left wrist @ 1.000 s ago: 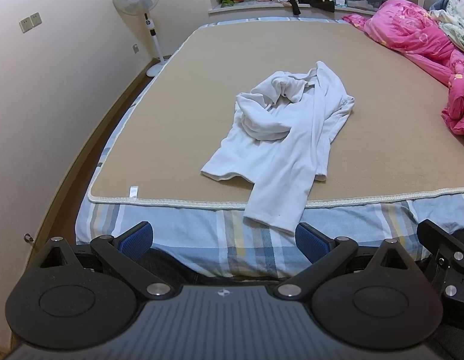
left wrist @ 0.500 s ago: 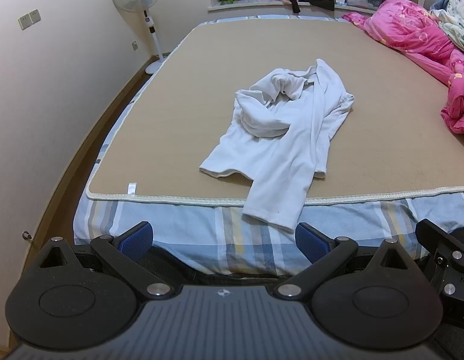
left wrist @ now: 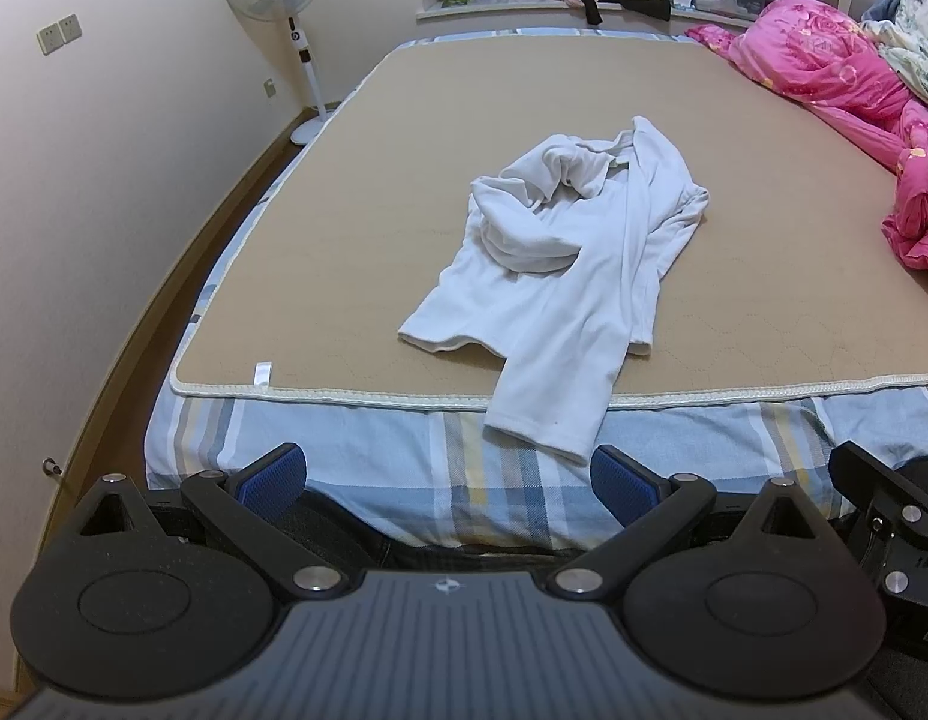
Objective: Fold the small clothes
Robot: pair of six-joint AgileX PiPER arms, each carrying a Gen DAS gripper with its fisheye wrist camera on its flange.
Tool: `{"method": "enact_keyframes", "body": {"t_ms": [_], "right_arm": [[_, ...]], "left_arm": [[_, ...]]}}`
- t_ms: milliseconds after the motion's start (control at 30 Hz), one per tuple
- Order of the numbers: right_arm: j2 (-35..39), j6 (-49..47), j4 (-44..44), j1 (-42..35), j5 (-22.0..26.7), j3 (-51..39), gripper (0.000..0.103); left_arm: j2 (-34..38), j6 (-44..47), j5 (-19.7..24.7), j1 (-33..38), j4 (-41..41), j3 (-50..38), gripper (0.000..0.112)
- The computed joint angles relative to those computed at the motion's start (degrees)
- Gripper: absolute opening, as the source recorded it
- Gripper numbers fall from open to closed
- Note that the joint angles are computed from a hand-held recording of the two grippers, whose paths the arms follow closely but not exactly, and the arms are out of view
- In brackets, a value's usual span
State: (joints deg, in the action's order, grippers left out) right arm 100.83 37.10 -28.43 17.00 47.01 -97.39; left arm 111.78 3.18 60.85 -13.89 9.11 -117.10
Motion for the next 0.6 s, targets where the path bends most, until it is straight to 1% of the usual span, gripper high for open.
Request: {"method": "enact_keyframes", "body": {"t_ms": [600], "right_arm": [[0.4,-0.9,1.3,-0.4,0.3,-0.6,0.102]], "left_arm": [[0.3,-0.2,0.1,-0.1,0.0,-0.1,0.102]]}}
